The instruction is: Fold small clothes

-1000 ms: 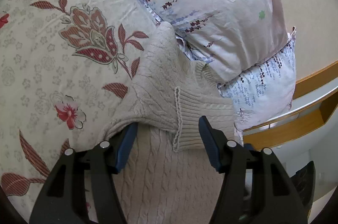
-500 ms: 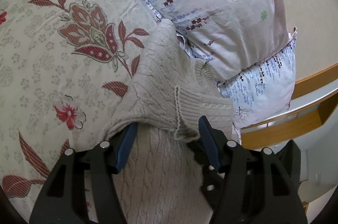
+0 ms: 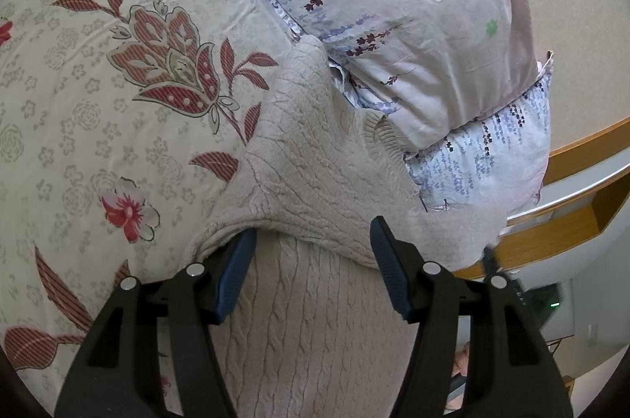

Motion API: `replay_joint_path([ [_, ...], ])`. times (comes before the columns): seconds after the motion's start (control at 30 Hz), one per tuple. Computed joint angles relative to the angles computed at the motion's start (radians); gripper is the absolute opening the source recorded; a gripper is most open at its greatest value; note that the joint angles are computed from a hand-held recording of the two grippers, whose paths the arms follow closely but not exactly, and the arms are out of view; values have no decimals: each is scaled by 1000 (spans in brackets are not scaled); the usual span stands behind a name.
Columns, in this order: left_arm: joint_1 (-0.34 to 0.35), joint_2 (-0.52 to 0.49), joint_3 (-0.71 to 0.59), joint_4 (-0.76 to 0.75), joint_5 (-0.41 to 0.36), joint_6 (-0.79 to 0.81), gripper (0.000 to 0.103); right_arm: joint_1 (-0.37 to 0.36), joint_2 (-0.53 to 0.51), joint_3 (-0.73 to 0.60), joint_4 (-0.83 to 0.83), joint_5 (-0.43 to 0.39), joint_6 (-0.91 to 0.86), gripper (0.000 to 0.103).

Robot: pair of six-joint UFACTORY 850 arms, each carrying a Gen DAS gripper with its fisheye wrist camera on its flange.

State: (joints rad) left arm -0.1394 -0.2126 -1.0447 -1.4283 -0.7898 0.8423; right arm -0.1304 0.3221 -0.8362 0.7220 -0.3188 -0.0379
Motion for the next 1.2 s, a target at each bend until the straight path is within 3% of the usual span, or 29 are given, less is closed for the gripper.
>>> replay_joint_path([
  [0.07,0,0,0,-1,0,1,60,-86,24,52,-13,-70,133,6],
  [0.2,-1,0,1,1,2,-1,60,-187,9,87,108,-208,78,7],
  [0.23,-1,0,1,-1,1,-1,60,-207,9,93,151,-234,55,11],
  [0.33,-2,-1,0,-1,3,-1,60,-261,-9,102,252,-307,21,44],
  [0.37,-2,-2,-1,0,2,1,60,-261,-4,105,248,-311,37,45],
  [0.53,-1,-4,-3,4,3,-4,60,-264,-25,108,267,-302,51,44],
  [0.63,0,-5,-3,4,-1,-3,60,-261,-46,92,201,-291,132,30],
  [0.73,-1,-5,-1,-1,-2,1,60,-247,-14,89,59,-259,290,31],
  [0.83,-2,-5,-1,4,4,-1,61,-233,-2,75,-91,-244,379,40],
  [0.93,-4,-5,0,6,9,-1,62,-265,-34,80,77,-313,249,40],
  [1.1,-5,-6,-2,9,9,-8,62,-252,-67,67,129,-300,210,39],
  [1.13,-5,-8,-5,11,7,-12,62,-254,-78,62,137,-297,205,31],
  [1.17,-5,-8,-5,13,6,-14,62,-254,-88,55,140,-290,185,7],
  [1.2,-4,-9,-5,15,3,-17,62,-252,-90,50,136,-287,175,7],
])
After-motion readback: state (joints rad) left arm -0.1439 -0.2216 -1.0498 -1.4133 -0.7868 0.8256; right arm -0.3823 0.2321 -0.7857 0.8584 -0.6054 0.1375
